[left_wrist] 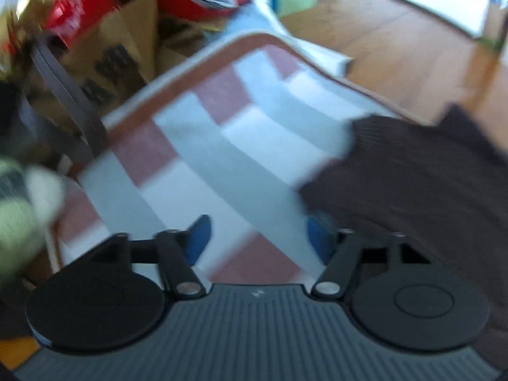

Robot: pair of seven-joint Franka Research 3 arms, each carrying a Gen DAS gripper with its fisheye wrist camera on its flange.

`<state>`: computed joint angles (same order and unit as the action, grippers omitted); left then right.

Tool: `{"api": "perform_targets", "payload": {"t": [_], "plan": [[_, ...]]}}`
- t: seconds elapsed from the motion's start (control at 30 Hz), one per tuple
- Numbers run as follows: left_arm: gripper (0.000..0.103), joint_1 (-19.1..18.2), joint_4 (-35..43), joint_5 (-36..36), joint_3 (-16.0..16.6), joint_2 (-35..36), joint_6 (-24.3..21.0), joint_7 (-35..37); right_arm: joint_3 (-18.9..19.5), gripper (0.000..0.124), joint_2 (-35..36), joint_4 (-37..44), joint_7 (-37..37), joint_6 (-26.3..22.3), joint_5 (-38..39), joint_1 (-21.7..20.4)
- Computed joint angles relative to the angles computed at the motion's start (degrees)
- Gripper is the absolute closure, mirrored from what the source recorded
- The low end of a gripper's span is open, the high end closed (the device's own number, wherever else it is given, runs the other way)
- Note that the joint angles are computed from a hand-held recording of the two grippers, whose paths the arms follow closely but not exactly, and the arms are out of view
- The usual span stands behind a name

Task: Fold clothes

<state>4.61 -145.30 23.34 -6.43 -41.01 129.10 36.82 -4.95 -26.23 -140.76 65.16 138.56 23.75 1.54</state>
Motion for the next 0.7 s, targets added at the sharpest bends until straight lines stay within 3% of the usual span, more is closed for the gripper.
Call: {"api": "perform_targets", "payload": {"t": [0.1, 0.17, 0.3, 0.43, 0.7], "plan": [[0.029, -4.2, 2.1, -5.6, 1.1, -0.5, -4.1, 3.6, 1.7, 0.038, -2.6, -1.5, 1.4, -1.8, -4.6, -1.6], [0.021, -6.7, 2.9, -9.0, 1.3, -0.8, -4.6, 4.8, 3.0, 0.038, -4.6, -3.3, 3.3, -1.0, -7.1, -2.4], [0.018, -11.6, 3.1, -16.8, 1.4, -0.7, -1.7, 5.0, 0.3, 0.038, -8.4, -6.0, 3.0, -1.2, -2.1, 0.5], [0.012, -15.8, 2.8, -23.3, 0.1, 0.5, 2.2, 2.9, -3.4, 0.038, -10.7, -6.3, 0.0, -6.6, 4.7, 2.8], [0.012, -18.3, 8.1, -21.6, -5.1, 11.1, 6.7, 0.9, -5.2, 0.038, -10.6, -7.0, 2.7, -15.2, 9.9, -0.7]]}}
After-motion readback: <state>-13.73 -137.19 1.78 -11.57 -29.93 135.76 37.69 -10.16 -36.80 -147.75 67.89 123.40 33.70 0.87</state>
